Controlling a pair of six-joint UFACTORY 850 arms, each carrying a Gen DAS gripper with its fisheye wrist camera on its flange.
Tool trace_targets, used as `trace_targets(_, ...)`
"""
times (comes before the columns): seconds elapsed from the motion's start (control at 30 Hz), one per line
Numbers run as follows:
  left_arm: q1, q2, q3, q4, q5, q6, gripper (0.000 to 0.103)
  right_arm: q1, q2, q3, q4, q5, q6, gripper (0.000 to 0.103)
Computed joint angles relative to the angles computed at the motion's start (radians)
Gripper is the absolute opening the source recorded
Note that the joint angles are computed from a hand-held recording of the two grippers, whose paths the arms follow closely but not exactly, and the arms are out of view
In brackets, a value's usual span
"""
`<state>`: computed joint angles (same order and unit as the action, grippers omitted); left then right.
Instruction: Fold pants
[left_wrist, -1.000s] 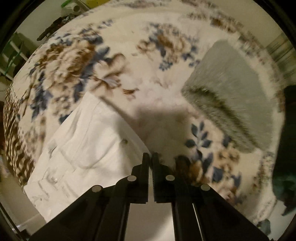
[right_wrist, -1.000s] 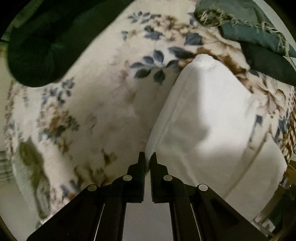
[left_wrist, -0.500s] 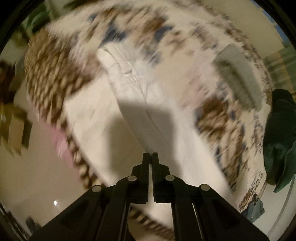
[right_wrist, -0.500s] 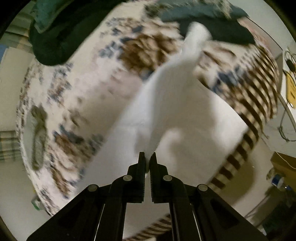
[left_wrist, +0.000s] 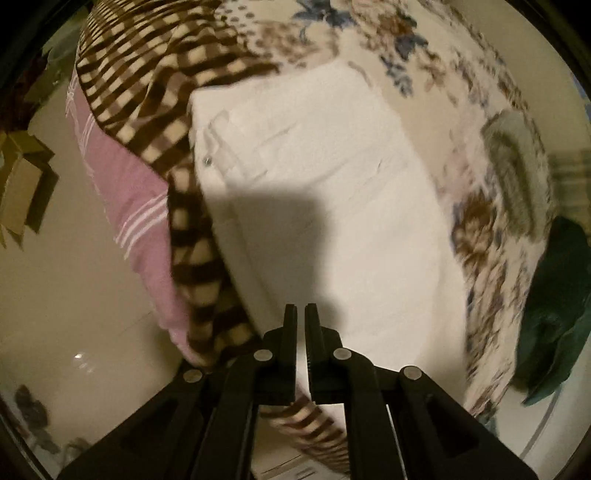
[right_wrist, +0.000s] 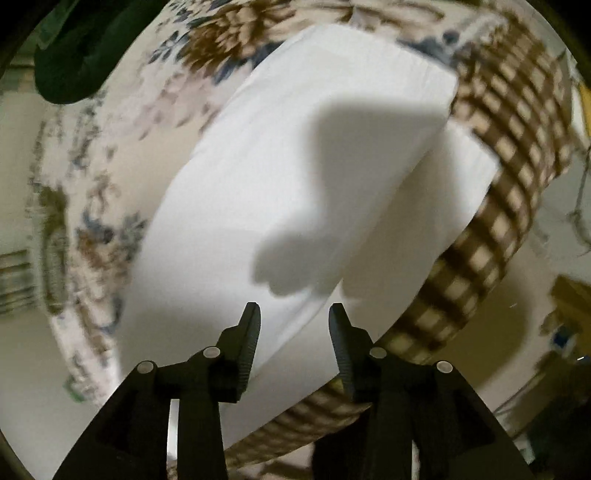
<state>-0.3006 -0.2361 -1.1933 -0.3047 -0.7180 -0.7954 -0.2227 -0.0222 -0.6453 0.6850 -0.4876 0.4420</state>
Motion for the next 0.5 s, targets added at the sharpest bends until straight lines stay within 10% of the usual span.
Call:
trace_targets(0.43, 0.066, -0.14, -0.087, 0.083, -0.033, -0.156, 0.013, 0.115, -0.12, 0.019, 0.39, 0.172, -0.161, 0.045)
trace_targets(0.5, 0.055, -0.127, -0.073, 0.118, -0.01, -0.187, 0.009, 0.123, -0.123, 0.019, 0.434, 0.193, -0.173, 0.031)
